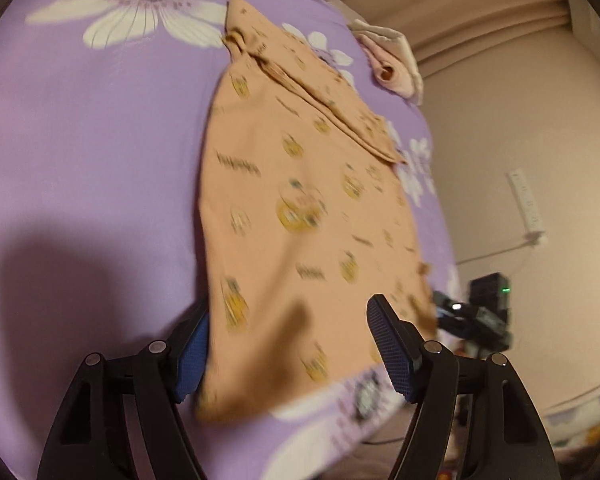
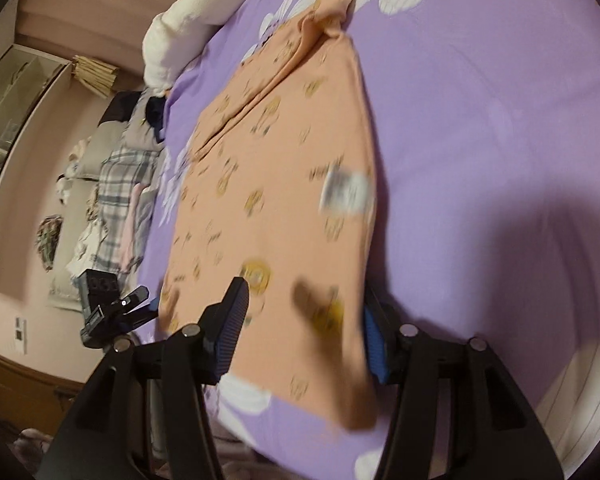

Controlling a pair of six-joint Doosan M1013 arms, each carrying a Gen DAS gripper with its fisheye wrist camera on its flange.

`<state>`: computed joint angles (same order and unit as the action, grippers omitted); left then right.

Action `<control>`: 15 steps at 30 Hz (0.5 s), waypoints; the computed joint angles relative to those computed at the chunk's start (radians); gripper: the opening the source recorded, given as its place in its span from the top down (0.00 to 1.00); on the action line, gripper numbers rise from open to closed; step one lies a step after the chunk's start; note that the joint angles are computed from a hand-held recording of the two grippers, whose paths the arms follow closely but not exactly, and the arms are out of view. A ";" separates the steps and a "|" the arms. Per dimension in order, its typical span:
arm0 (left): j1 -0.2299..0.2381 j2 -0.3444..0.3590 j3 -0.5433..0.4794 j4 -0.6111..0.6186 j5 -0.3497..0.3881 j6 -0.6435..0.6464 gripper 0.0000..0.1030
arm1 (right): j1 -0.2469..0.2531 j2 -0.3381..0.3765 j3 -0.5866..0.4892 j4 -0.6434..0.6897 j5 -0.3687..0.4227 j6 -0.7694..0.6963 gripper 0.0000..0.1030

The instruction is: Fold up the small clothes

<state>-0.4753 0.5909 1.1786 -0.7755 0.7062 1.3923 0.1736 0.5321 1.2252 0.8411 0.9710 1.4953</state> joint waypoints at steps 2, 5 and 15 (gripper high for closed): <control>0.000 -0.004 0.013 -0.047 0.001 0.032 0.30 | 0.001 -0.012 0.025 0.031 0.001 -0.012 0.49; 0.003 0.013 -0.013 -0.061 0.014 0.035 0.30 | 0.006 -0.013 0.033 0.046 -0.004 -0.025 0.49; -0.002 0.030 -0.030 -0.071 0.003 0.025 0.54 | 0.006 0.003 0.011 0.015 -0.003 -0.015 0.78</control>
